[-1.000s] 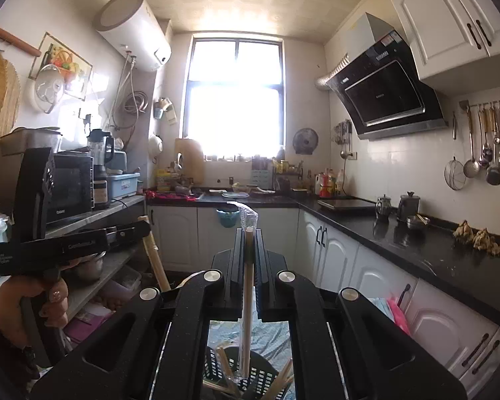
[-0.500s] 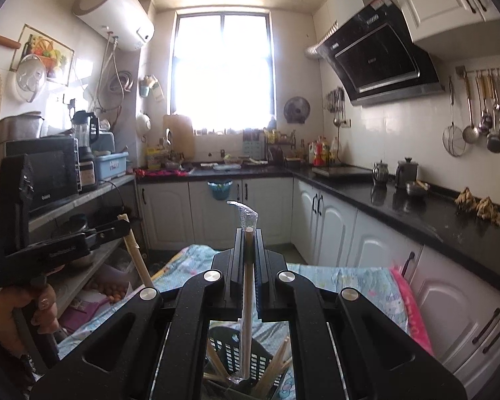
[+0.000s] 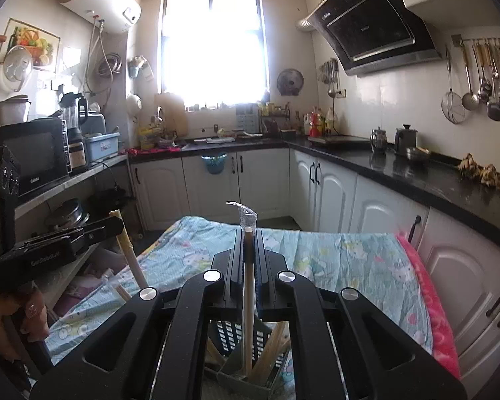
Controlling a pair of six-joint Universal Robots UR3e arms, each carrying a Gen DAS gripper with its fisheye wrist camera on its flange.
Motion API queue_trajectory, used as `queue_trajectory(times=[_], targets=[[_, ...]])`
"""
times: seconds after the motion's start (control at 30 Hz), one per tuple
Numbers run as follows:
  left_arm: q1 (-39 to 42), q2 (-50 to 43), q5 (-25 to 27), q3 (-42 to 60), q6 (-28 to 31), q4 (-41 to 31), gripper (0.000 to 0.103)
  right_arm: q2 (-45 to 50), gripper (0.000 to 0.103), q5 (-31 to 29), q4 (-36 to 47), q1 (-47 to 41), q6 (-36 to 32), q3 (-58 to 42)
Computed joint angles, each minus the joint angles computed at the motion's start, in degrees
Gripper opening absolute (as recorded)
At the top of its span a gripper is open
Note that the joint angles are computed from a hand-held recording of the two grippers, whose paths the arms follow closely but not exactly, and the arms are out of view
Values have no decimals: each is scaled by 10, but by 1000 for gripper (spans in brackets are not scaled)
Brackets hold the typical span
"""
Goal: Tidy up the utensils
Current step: 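Open the right gripper over the caddy while the left gripper opens, releasing chopsticks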
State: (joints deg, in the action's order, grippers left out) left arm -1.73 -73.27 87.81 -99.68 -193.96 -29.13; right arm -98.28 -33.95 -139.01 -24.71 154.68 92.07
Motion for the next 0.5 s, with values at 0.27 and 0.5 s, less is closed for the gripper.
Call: queue_trajectory(times=[0.27, 0.5], targets=[[15, 27, -24, -35, -5, -14, 21, -15, 35, -6, 49, -5, -24, 24], [35, 82, -43, -59, -13, -34, 50, -60, 47, 25, 116, -37, -67, 45]])
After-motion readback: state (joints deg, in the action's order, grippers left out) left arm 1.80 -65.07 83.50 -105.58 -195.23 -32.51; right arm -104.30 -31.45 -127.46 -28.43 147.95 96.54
